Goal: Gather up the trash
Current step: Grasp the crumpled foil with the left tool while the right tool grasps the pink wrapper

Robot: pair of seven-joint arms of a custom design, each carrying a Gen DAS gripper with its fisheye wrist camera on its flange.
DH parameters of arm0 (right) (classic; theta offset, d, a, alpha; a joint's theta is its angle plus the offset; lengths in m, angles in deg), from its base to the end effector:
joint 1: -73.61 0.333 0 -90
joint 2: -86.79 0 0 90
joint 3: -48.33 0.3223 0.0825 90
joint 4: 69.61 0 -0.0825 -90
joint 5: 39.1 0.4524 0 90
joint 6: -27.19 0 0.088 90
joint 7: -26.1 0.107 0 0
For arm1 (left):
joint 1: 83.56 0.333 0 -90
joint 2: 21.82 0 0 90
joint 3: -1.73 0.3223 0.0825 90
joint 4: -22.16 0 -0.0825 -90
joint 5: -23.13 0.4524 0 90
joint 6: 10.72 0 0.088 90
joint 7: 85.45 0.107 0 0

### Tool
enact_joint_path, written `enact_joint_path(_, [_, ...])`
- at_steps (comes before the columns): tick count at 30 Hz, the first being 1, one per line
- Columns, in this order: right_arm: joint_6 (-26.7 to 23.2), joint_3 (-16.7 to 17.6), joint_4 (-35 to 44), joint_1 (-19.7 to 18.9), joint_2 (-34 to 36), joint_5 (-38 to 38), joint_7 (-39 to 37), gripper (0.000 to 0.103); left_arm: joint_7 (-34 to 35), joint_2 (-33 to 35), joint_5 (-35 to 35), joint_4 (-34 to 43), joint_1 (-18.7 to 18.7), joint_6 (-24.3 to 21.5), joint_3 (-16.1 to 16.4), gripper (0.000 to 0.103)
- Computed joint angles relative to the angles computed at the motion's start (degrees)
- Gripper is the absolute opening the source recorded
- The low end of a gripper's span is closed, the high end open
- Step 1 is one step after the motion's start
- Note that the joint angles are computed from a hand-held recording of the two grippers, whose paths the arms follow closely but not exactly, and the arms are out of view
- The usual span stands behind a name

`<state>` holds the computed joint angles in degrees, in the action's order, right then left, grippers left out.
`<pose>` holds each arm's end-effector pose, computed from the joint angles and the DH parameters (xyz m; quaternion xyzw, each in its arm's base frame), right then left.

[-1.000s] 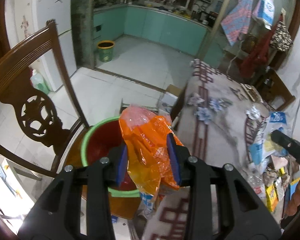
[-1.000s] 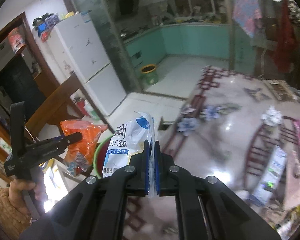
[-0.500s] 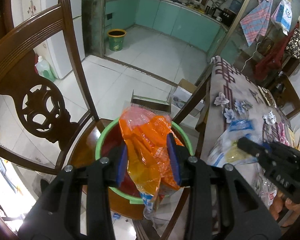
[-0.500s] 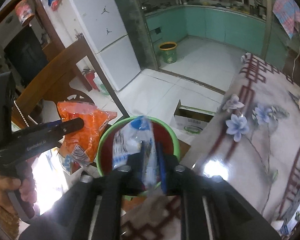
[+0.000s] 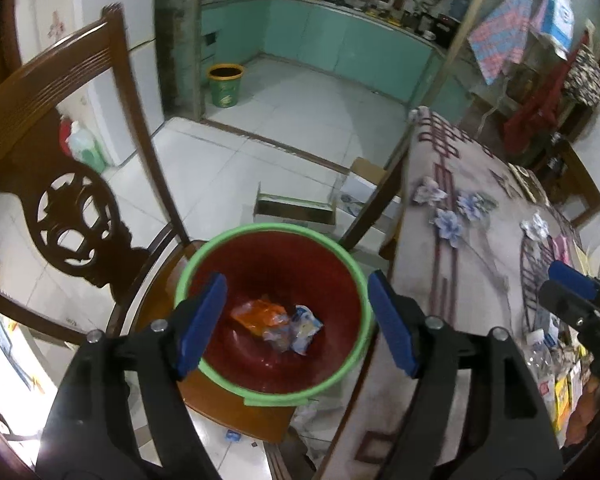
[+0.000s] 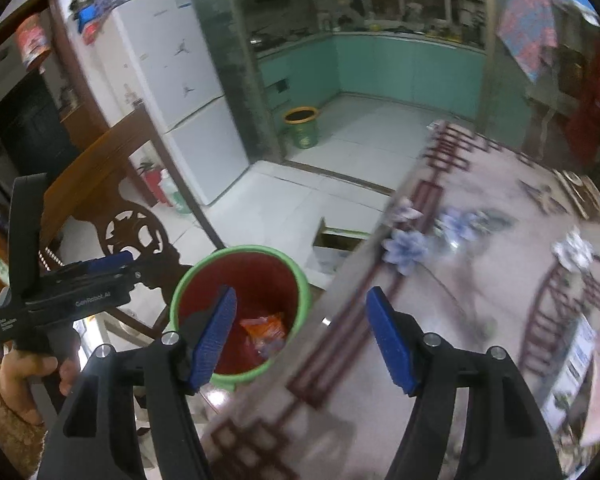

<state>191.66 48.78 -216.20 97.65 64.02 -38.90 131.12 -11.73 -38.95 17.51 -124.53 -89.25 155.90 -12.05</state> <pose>0.4638 0.2111 0.4550 -0.7148 0.6070 -0.1486 0.3139 0.4927 -0.1675 0.4042 -0.6776 0.6646 -0.2760 0.1517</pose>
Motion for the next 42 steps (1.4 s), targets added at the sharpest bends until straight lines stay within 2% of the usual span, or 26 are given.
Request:
enact_joint_path(2, [-0.9,0.8,-2.1,-1.7,-2.9,-0.9,2.0,0.066,0.1,-0.2,0.5,0.2,-0.5,0.2,-0.7,0.070])
enact_joint_path(7, [-4.8,2.0,-8.3,-6.2,-12.9,-4.7,7.6,0.066,2.6,0.1,-2.1,1.5,-5.0,1.0,-0.8,0.073])
enact_joint_path(12, [-10.1,-0.3,-14.1,-9.2,-23.2,-6.6,9.1,0.067,2.5,1.4,-2.5,3.8,-8.1,0.7,-3.3,0.074])
enact_joint_path(15, [-13.0,-2.2,-16.8,-12.6,-28.9,-8.8,7.2,0.067,-1.7,1.9,-0.2,4.7,-8.3,0.8,-6.5,0.075])
enact_joint_path(19, [-15.6,-6.2,-18.1,-19.5,-33.2,-11.6,2.0,0.067,-6.1,3.3,1.0,6.7,-10.6,-0.4,-8.2,0.075])
enact_joint_path(21, [-15.3,-7.7,-17.1,-23.4,-31.6,-12.9,-0.7,0.067,-10.4,4.6,4.5,8.3,-10.3,-0.8,-10.4,0.075])
enact_joint_path(23, [-13.5,-9.7,-15.2,-27.3,-27.0,-12.6,-5.0,0.067,-14.6,6.3,7.8,10.3,-10.6,-1.3,-11.7,0.075])
enact_joint_path(24, [-12.6,-11.8,-13.3,-28.1,-23.1,-13.8,-6.1,0.067,-15.9,6.8,8.7,11.0,-11.2,-1.5,-11.7,0.075])
enact_joint_path(28, [-10.2,-14.1,-6.1,-30.9,-9.0,-12.4,-11.1,0.067,-24.8,11.8,18.6,17.0,-11.5,-3.4,-13.3,0.079])
enact_joint_path(31, [-9.6,-15.9,0.2,-31.5,1.8,-9.5,-15.9,0.067,-29.8,17.6,26.1,24.2,-13.2,-6.1,-12.7,0.080])
enact_joint_path(33, [-9.6,-16.6,3.1,-31.8,6.5,-6.3,-18.8,0.067,-32.3,22.2,30.7,29.8,-15.1,-8.1,-11.4,0.087])
enact_joint_path(35, [-10.0,-17.8,6.2,-31.1,11.5,-0.5,-23.4,0.064,-31.5,27.8,32.4,36.5,-17.3,-10.5,-10.0,0.088])
enact_joint_path(37, [-10.2,-18.4,8.6,-30.5,14.9,5.9,-29.5,0.055,-29.8,32.9,32.7,42.6,-19.5,-12.5,-8.6,0.088])
enact_joint_path(40, [-10.4,-17.3,9.7,-31.5,17.2,9.9,-35.1,0.046,-26.0,42.7,33.5,54.3,-23.3,-15.4,-6.2,0.090])
enact_joint_path(42, [-8.7,-16.2,9.6,-32.4,17.7,12.1,-38.1,0.038,-22.6,48.7,32.6,61.8,-25.3,-16.9,-5.1,0.093])
